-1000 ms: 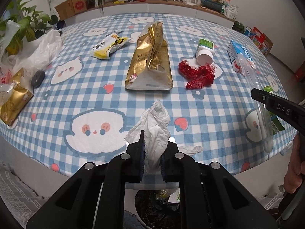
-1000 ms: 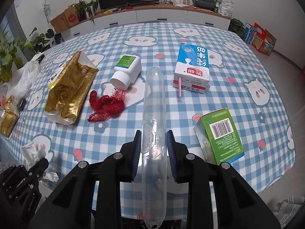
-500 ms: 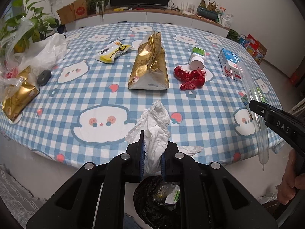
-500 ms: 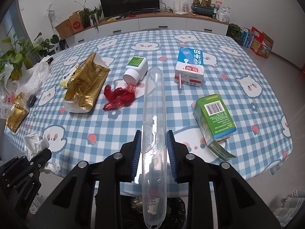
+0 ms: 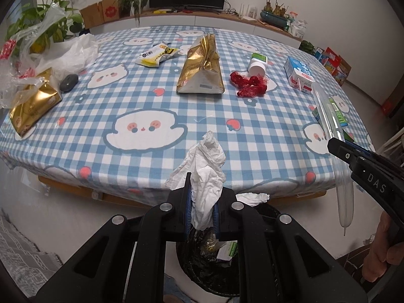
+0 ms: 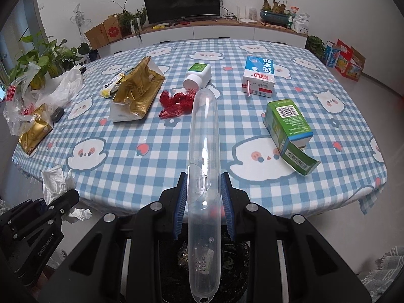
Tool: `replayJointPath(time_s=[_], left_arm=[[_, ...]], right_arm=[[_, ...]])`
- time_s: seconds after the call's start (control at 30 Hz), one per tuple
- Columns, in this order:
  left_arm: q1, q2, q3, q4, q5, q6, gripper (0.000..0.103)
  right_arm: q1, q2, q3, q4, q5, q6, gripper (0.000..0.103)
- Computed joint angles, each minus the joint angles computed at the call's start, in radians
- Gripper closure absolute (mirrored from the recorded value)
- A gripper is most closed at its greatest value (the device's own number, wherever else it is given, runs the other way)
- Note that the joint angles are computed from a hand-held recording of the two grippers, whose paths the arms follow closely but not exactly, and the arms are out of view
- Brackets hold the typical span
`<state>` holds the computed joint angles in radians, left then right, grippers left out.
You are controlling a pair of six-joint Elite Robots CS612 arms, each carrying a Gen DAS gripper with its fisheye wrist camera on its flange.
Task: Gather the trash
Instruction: 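Carry the tissue and clear tube over the trash bin with both tools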
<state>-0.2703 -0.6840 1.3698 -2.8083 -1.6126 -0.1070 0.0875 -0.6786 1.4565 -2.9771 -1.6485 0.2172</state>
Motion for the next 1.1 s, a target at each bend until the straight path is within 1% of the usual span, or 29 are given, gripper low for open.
replayJointPath(time_s=[0.27, 0.43, 0.57, 0.67, 0.83, 0.93, 1.03, 1.1], left_arm=[[0.001, -0.021, 0.069, -0.043, -0.016, -0.008, 0.091], [0.005, -0.027, 0.109, -0.053, -0.020, -0.016, 0.091], [0.008, -0.027, 0.137, -0.066, -0.022, -0.021, 0.091], [0.009, -0.028, 0.150, -0.059, -0.024, -0.023, 0.091], [0.011, -0.030, 0.175, -0.091, -0.033, -0.027, 0.091], [0.011, -0.024, 0.178, -0.074, -0.033, -0.025, 0.091], [0.010, -0.013, 0.178, -0.073, -0.025, -0.020, 0.091], [0.010, -0.004, 0.171, -0.049, -0.025, -0.024, 0.091]], right_arm=[[0.014, -0.013, 0.063, -0.040, 0.005, -0.010, 0.078], [0.022, -0.014, 0.101, -0.074, 0.008, -0.007, 0.078], [0.026, -0.010, 0.129, -0.106, 0.010, 0.008, 0.078], [0.030, -0.003, 0.142, -0.126, 0.011, 0.016, 0.078], [0.033, 0.011, 0.152, -0.142, 0.020, 0.024, 0.078], [0.035, 0.021, 0.149, -0.134, 0.019, 0.017, 0.078], [0.033, 0.027, 0.150, -0.148, 0.029, 0.015, 0.078], [0.033, 0.032, 0.152, -0.163, 0.033, 0.013, 0.078]])
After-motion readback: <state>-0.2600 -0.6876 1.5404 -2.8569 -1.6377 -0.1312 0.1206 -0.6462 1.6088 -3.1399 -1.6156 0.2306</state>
